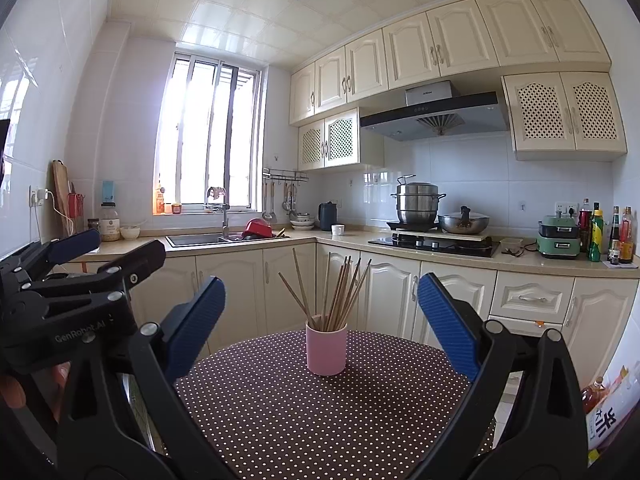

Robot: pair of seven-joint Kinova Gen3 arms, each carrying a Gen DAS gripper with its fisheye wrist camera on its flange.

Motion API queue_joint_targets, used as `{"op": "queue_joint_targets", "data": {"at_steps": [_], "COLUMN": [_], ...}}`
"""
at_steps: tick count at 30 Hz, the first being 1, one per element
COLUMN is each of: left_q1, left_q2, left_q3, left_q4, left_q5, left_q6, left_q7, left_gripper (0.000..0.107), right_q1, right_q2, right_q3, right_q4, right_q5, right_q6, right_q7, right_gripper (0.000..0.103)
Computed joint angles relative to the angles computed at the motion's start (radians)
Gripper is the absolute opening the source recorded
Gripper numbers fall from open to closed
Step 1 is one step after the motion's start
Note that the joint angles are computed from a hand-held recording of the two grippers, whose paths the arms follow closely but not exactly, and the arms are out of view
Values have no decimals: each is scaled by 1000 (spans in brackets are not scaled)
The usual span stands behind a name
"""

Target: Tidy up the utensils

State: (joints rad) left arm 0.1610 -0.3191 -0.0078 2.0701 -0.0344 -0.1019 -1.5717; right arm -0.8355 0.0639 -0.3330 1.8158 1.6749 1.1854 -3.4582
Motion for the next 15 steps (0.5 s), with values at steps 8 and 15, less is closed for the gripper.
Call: {"op": "queue_joint_targets", "data": {"at_steps": [8,15], "left_q1": [1,6], "left_q2": [-2,-2], "left_q3": [-1,-5], "left_q4": [2,2], "left_q5": [-3,-4], "left_q6": [1,2], "left_q7": [1,3], "left_gripper": [91,91], "right_q1": [-1,-4], "right_q2": [1,2], "right_q3": [1,0], "right_q4": [0,-1], "right_q5": [-2,-2], "right_q6": [0,2], "right_q7": [-3,-3], "right_gripper": [95,95]}}
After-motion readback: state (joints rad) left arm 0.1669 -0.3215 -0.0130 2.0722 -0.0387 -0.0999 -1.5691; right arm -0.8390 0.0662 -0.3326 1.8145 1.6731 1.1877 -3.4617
